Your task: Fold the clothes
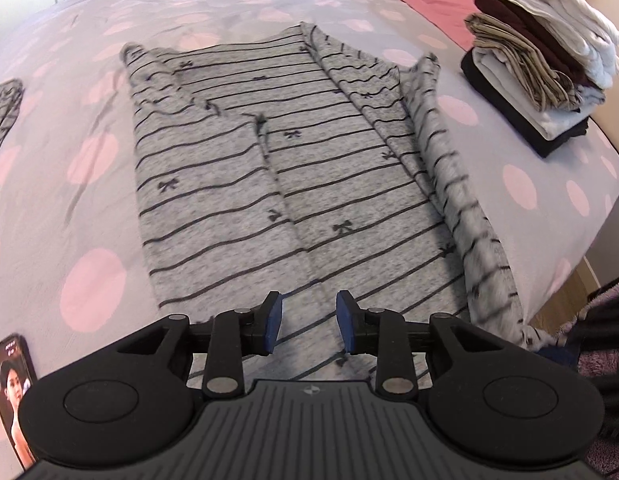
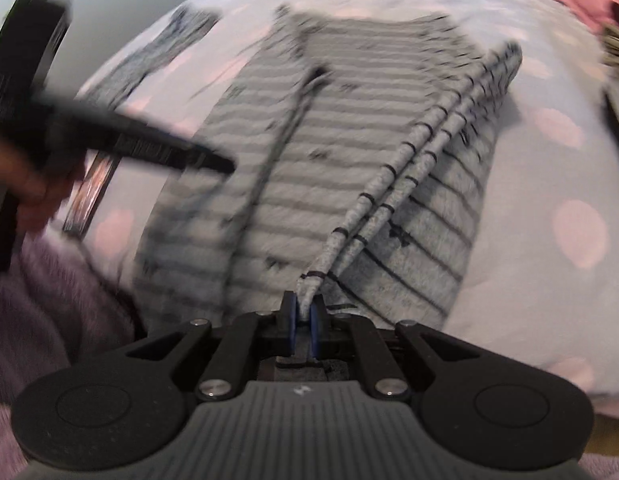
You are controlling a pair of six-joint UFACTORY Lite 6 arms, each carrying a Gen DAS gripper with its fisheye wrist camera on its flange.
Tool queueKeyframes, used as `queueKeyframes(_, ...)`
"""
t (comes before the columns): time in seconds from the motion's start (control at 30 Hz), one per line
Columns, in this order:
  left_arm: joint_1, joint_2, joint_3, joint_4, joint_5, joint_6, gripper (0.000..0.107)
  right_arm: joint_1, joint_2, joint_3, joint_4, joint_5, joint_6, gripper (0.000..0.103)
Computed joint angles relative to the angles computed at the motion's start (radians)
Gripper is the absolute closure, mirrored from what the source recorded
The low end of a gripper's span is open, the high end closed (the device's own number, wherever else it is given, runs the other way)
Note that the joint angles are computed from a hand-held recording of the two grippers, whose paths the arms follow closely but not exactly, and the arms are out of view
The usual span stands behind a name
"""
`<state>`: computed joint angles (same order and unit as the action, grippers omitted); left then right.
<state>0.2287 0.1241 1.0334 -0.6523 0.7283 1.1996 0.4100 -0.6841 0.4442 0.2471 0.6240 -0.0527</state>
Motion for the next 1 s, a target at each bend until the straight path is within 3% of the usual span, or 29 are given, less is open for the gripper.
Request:
queueKeyframes(0.2,0.005,0.04,0.029,-0.05,0.017,0.02,0.079,0.011,0.065,-0.027,0.011,-0.013,-0.045,0.095)
queueKeyframes(0.3,-0.032,0.084,0.087,-0.083,0.03,0.011,0.068,-0.05,0.089,-0.035,0.087,-0.013,-0.137,0.095)
queueKeyframes(0.6,-0.173,0.384,0.461,-0.2,0.059,-0.079,0.063,-0.08,0.09,-0.046,0.129,-0.006,-0.209,0.095)
queueKeyframes(0.77,-0.227,0.602,0.711,-0.248,0.089,-0.132,0.055,-0.086,0.105,-0.048,0.154,-0.016,-0.239,0.095)
queueKeyframes(1.0,-0.264,0.915,1.076,-0.258,0.14,-0.278,0.055,-0.118,0.152,-0.032,0.213,-0.012,-0.323,0.095)
